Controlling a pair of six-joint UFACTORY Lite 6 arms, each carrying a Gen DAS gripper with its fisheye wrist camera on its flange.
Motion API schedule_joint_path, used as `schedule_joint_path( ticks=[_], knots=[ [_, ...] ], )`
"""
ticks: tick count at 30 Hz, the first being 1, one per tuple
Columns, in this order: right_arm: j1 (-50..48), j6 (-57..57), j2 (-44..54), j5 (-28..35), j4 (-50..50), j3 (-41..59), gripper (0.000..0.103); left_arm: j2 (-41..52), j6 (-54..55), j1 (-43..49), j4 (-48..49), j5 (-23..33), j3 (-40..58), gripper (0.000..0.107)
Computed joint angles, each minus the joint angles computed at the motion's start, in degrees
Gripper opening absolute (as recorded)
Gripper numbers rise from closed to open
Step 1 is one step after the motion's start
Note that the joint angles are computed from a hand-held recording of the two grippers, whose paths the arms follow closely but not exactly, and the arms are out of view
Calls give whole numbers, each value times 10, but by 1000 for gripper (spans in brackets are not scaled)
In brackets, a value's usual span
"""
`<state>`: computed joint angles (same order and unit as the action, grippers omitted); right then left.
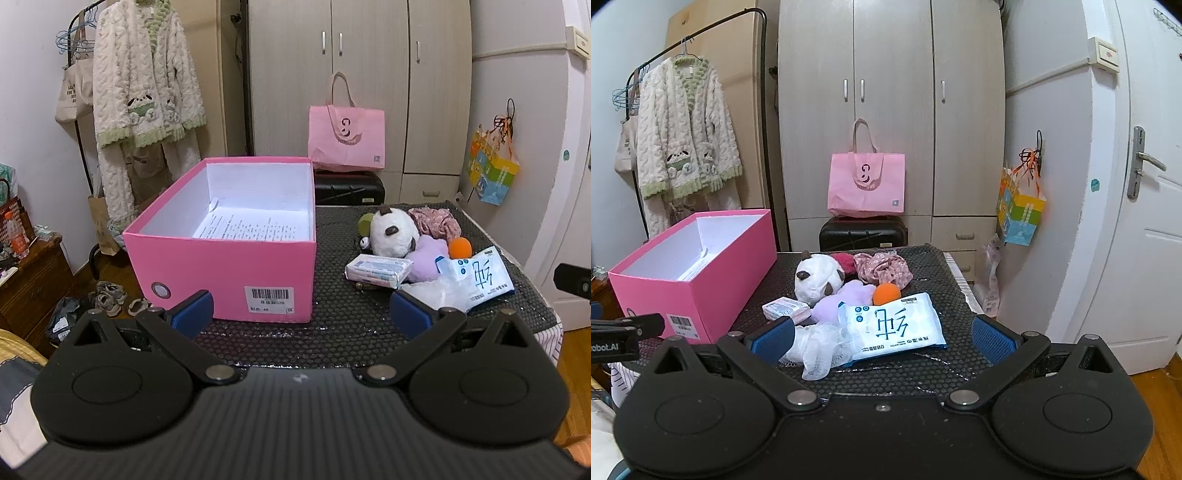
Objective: Organize soft objects
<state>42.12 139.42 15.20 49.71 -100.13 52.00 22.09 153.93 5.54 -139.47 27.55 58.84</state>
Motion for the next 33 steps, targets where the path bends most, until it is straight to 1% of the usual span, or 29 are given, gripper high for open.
schedule_joint_path(
  ticks=[11, 18, 24, 28, 33],
  knots=[
    [2, -4, 2, 6, 6, 0, 103, 9, -3, -7, 10, 3, -2, 103],
    [6, -8, 1, 9, 10, -1, 103, 5, -51, 2, 62, 14, -3, 103],
    [4, -7, -2, 8, 9, -4, 103, 5, -45, -1, 62, 16, -5, 103],
    [3, -1, -1, 7, 8, -7, 103, 10, -84, 2, 99, 13, 3, 103],
    [-1, 2, -5, 3, 4, -13, 103, 11, -75, -2, 95, 13, -1, 102]
  ],
)
